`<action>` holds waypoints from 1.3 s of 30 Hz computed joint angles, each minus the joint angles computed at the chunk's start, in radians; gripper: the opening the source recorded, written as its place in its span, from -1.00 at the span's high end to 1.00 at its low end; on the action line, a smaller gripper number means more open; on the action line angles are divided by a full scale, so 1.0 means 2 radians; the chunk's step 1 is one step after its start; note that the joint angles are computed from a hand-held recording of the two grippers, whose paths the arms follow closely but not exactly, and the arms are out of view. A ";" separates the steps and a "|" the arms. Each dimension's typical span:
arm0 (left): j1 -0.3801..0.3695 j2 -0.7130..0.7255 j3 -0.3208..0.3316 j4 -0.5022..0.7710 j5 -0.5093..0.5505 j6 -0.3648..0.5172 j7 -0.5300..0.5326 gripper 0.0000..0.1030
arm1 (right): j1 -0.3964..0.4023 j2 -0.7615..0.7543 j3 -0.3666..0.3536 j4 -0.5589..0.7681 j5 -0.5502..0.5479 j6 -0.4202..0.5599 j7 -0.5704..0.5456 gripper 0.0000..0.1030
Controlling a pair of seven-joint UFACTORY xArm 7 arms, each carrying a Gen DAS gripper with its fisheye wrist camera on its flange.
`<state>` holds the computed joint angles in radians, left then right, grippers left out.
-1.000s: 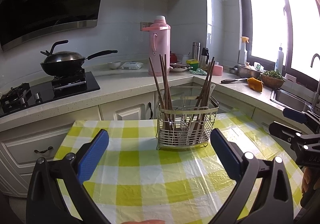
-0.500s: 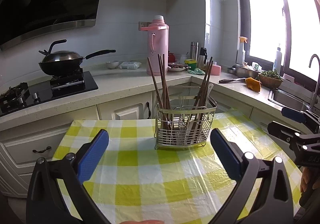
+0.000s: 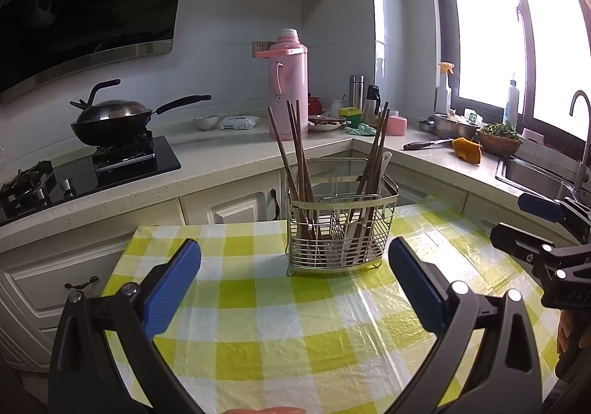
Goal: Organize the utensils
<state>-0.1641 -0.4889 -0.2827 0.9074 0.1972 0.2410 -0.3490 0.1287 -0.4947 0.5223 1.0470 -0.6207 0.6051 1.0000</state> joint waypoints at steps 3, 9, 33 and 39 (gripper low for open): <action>-0.001 0.001 0.001 0.002 -0.002 0.002 -0.001 -0.91 | -0.001 -0.003 0.001 0.000 -0.002 0.001 0.003 -0.64; 0.007 0.000 -0.006 0.004 0.005 0.003 -0.010 -0.91 | -0.002 -0.006 0.000 -0.001 0.000 0.002 0.002 -0.64; -0.026 -0.015 0.018 -0.002 -0.023 0.012 0.026 -0.91 | -0.006 -0.013 0.005 -0.002 0.003 0.005 0.004 -0.64; -0.005 -0.025 0.002 -0.009 -0.014 0.002 0.015 -0.91 | -0.008 -0.014 0.006 -0.003 0.003 0.003 0.005 -0.64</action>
